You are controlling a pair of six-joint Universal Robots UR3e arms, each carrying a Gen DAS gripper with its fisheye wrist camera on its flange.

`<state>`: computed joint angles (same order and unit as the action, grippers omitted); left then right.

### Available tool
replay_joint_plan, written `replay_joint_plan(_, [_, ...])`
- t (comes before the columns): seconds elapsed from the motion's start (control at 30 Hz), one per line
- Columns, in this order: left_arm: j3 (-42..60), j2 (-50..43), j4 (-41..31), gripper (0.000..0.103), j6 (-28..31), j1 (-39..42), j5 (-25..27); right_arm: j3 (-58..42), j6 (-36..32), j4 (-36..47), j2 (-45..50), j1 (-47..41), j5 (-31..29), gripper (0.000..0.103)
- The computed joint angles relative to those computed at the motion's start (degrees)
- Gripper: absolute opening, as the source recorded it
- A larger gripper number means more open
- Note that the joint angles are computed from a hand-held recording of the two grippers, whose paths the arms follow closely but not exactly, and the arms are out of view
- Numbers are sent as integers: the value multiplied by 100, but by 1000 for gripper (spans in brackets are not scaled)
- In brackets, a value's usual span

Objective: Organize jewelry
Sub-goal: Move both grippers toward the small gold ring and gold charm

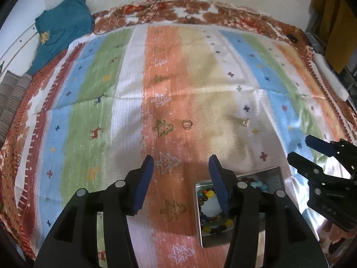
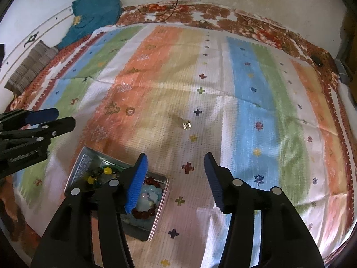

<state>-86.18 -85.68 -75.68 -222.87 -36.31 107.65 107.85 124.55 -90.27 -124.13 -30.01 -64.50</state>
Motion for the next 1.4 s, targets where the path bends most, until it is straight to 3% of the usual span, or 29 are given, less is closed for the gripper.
replay_joint_plan(0.6, [-37, -581, 528, 54, 472, 629, -333, 34, 1039, -1726, 1417, 1090, -654, 59])
replay_joint_plan(1.4, [-65, -1349, 1030, 54, 1168, 1271, -958, -170, 1794, -2802, 2946, 1806, -1108, 59])
